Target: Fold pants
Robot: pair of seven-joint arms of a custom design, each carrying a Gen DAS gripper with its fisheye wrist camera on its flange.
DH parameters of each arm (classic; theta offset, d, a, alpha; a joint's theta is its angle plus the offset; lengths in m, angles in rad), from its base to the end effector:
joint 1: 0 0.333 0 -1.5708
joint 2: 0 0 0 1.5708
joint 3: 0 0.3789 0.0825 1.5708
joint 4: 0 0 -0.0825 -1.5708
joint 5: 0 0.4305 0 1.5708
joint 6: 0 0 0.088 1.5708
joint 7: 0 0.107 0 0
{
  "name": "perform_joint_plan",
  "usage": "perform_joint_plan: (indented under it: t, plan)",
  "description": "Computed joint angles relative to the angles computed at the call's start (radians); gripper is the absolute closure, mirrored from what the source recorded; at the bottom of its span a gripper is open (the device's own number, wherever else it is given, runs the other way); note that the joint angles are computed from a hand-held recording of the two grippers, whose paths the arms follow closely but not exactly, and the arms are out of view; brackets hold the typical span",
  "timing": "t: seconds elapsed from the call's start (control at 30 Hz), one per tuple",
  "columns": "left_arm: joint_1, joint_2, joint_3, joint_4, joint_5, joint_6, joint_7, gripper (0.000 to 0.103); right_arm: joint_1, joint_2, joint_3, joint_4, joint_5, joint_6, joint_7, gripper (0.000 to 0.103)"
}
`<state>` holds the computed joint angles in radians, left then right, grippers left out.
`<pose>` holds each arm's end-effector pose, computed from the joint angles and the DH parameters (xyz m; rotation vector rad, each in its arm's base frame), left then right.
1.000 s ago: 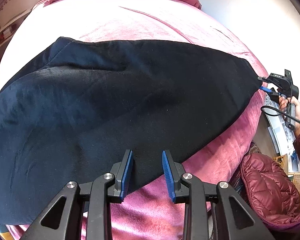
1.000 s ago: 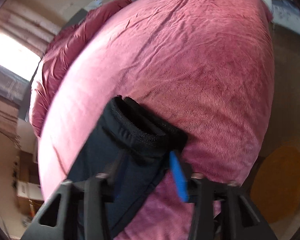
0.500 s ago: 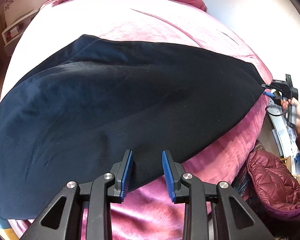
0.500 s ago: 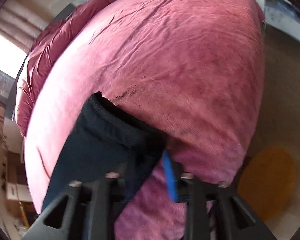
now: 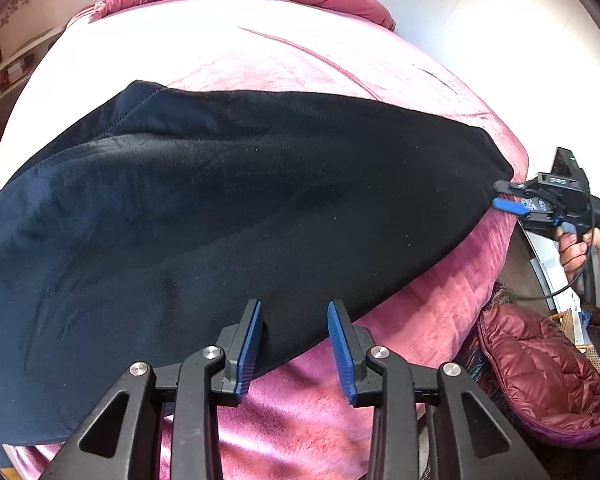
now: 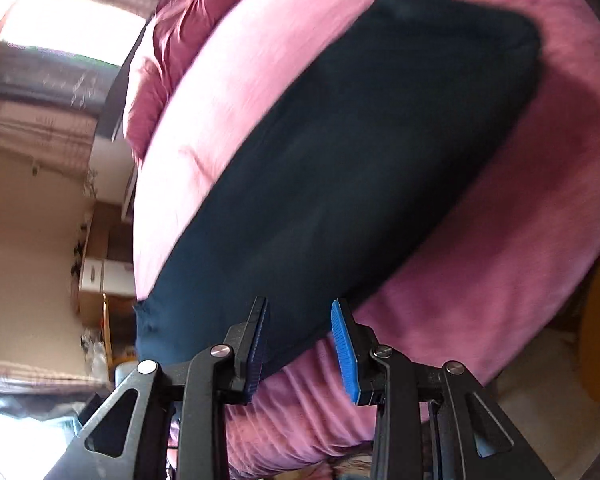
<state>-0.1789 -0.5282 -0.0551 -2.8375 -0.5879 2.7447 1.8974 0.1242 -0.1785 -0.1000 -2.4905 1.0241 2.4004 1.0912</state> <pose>0.3696 -0.0647 0.4085 -2.0092 2.1416 -0.7751 0.4864 0.0177 0.3942 -1.5026 1.9450 0.4151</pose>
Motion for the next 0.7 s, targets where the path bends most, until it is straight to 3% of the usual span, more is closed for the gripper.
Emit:
perform_joint_plan:
  t: [0.07, 0.13, 0.17, 0.3, 0.4, 0.53, 0.63, 0.7]
  plan:
    - [0.005, -0.010, 0.005, -0.004, 0.002, -0.005, 0.001, 0.069, 0.003, 0.018, 0.012, 0.006, -0.022, 0.017, 0.021, 0.074]
    - [0.022, -0.018, 0.000, 0.006, 0.018, -0.021, -0.012, 0.069, 0.006, 0.016, 0.023, 0.001, -0.066, 0.050, 0.036, 0.097]
    - [0.025, -0.027, 0.003, 0.003, 0.020, -0.025, -0.014, 0.069, 0.005, 0.002, 0.025, -0.007, -0.092, 0.063, 0.048, 0.102]
    - [0.039, -0.071, 0.030, -0.011, 0.019, -0.047, 0.004, 0.069, 0.011, -0.045, 0.024, -0.027, -0.221, 0.097, 0.091, 0.103]
    - [0.063, -0.078, 0.020, -0.013, 0.036, -0.065, -0.012, 0.069, 0.022, -0.016, 0.011, -0.028, -0.252, 0.110, 0.108, 0.103]
    - [0.070, -0.080, 0.018, -0.011, 0.041, -0.070, -0.025, 0.069, 0.034, 0.000, 0.001, -0.020, -0.212, 0.108, 0.075, 0.102]
    - [0.080, -0.076, 0.009, -0.007, 0.057, -0.068, -0.033, 0.069, 0.016, -0.025, -0.029, -0.016, -0.186, 0.054, 0.038, 0.099]
    - [0.078, -0.069, 0.011, -0.002, 0.055, -0.066, -0.037, 0.069, -0.006, -0.051, -0.041, -0.024, -0.184, 0.093, 0.038, 0.090]
